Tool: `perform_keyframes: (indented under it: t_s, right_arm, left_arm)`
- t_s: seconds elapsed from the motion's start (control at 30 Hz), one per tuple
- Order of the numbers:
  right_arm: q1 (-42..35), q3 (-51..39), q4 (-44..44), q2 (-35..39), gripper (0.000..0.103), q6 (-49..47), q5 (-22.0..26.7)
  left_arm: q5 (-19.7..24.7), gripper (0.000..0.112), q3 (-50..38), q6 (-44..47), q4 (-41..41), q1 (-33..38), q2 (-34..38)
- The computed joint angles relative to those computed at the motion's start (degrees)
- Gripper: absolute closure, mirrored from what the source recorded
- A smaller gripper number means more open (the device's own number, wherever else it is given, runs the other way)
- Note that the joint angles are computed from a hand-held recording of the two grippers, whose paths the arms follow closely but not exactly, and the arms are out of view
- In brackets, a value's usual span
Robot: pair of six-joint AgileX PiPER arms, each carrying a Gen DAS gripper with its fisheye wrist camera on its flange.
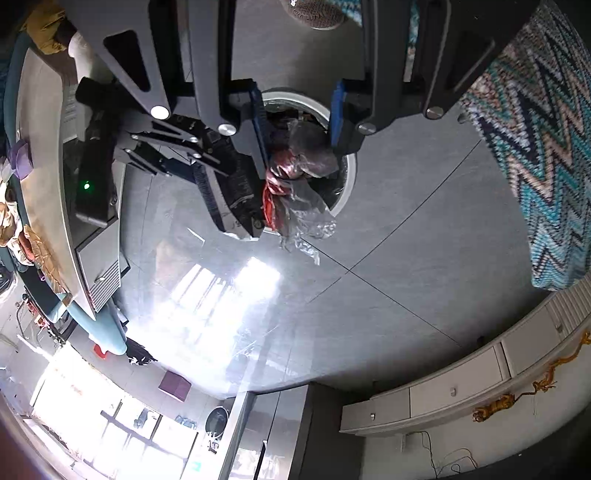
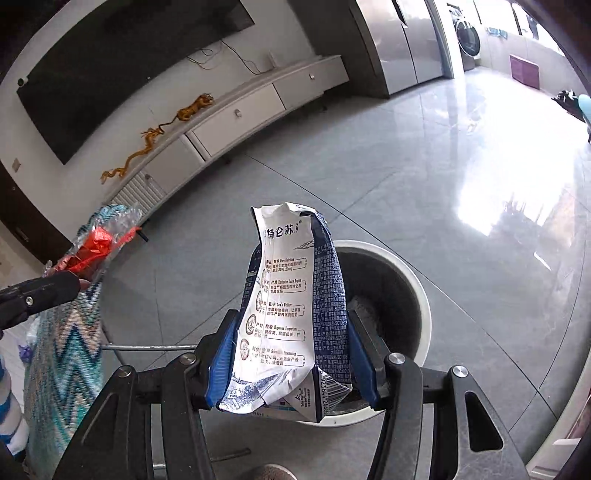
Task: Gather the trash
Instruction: 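Open both tools to drop the bags into the bin, then move both open tools back to the remaining trash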
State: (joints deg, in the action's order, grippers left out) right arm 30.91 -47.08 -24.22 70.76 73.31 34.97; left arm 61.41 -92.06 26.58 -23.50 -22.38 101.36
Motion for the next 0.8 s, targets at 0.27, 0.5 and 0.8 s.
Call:
perform_keyframes:
  t_s: [0.27,0.5,0.8]
  right_arm:
    - [-6.9,5.9,2.5,3.3,0.039,-2.0,-7.3]
    - [-2.9,7.5,-5.0,-0.2,0.020,8.8,-3.0]
    - [12.8,-2.9,-17.7,-7.4,0.001,20.9,16.5]
  left_arm:
    - [-0.3,0.062,-3.5,-0.8,-4.7,-0.8,5.6]
    - [-0.4,0.058,-2.2,-0.3,-3.9,0.4,2.4]
    - [-5.2,0.058,6.5,2.4,-0.3,6.0,-13.5]
